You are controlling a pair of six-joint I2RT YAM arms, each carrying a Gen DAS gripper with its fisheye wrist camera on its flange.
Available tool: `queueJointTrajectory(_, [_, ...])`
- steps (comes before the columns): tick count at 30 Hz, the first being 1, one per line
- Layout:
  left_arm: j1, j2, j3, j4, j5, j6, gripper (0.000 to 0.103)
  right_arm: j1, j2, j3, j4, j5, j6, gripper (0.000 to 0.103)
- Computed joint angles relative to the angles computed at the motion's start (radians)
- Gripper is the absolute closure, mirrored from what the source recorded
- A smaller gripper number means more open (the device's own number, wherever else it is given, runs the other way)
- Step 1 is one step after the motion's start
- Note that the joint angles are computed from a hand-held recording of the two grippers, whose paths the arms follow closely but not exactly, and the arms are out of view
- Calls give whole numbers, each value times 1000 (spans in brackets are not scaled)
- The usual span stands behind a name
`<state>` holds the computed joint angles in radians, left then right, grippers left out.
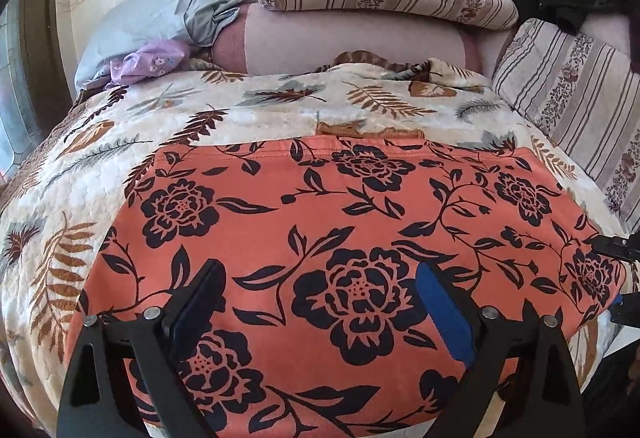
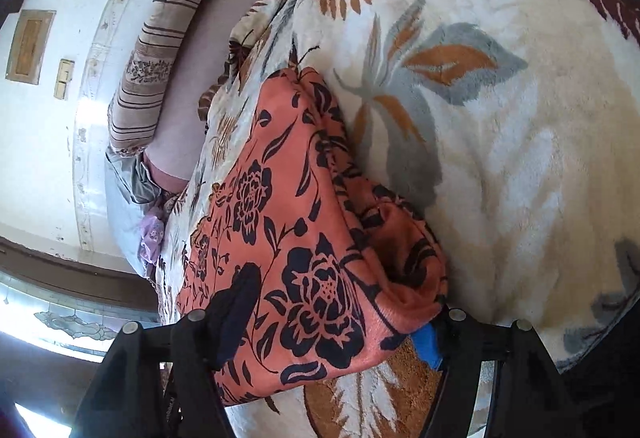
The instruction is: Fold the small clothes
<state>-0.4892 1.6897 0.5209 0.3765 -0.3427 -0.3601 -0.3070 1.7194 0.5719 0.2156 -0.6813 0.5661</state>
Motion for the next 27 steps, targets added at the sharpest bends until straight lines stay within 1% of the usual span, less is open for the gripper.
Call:
queueJointTrajectory(1, [-7, -28, -27, 36, -15, 1, 7, 14, -13, 12, -25, 24, -28, 37])
queueJointTrajectory(2, [-15, -63, -57, 73, -39, 4, 7, 33, -27, 28, -60, 59, -62, 60])
queueJointTrajectory(3, [-25, -89, -82, 107, -73, 9, 7, 51, -39, 44, -98, 101, -91, 72])
queueJointTrajectory(4, [-31, -97, -87, 114, -103, 14, 7, 63, -42, 56, -120, 130, -107, 76])
queueJointTrajectory(5, [-29, -79, -62, 76, -118, 15, 7, 65, -29, 66, -130, 136, -110, 76])
queueJointTrajectory(6, [-20, -21, 0, -14, -113, 16, 7, 65, -8, 78, -139, 141, -111, 76])
queueJointTrajectory(7, [-7, 63, 92, -147, -92, 5, 7, 63, 15, 88, -140, 146, -106, 74])
queueJointTrajectory(8, [19, 134, 133, -193, -31, 30, 7, 54, 33, 80, -107, 130, -83, 74])
queueJointTrajectory(9, [24, 154, 125, -157, -27, 7, 6, 49, 40, 76, -89, 122, -62, 74])
queueJointTrajectory(10, [25, 129, 97, -119, -32, -10, 7, 56, 37, 86, -106, 136, -64, 74])
queueJointTrajectory(11, [36, 108, 110, -165, -1, -12, 7, 83, 20, 112, -157, 184, -99, 74])
queueJointTrajectory(12, [52, 84, 103, -170, 38, -4, 7, 117, -4, 139, -205, 244, -137, 75])
queueJointTrajectory(13, [71, 55, 80, -148, 69, -8, 7, 155, -39, 160, -245, 301, -162, 88])
queueJointTrajectory(14, [93, 26, 55, -123, 94, -30, 7, 198, -81, 187, -291, 355, -180, 90])
queueJointTrajectory(17, [218, -82, -26, -50, 245, -101, 7, 349, -230, 259, -364, 439, -192, 90])
queueJointTrajectory(19, [325, -151, -66, -19, 339, -132, 7, 478, -290, 314, -391, 480, -197, 90])
queueJointTrajectory(21, [439, -193, -77, -15, 445, -164, 7, 617, -311, 351, -395, 534, -212, 90])
queueJointTrajectory(23, [577, -201, -83, -7, 606, -192, 7, 747, -287, 366, -371, 574, -220, 90])
queueJointTrajectory(24, [647, -184, -74, -6, 695, -207, 7, 802, -250, 374, -356, 588, -226, 90])
queueJointTrajectory(25, [711, -156, -62, -6, 774, -227, 7, 846, -198, 383, -340, 597, -225, 90])
queueJointTrajectory(27, [805, -98, -40, -9, 872, -268, 7, 891, -48, 413, -323, 564, -195, 90])
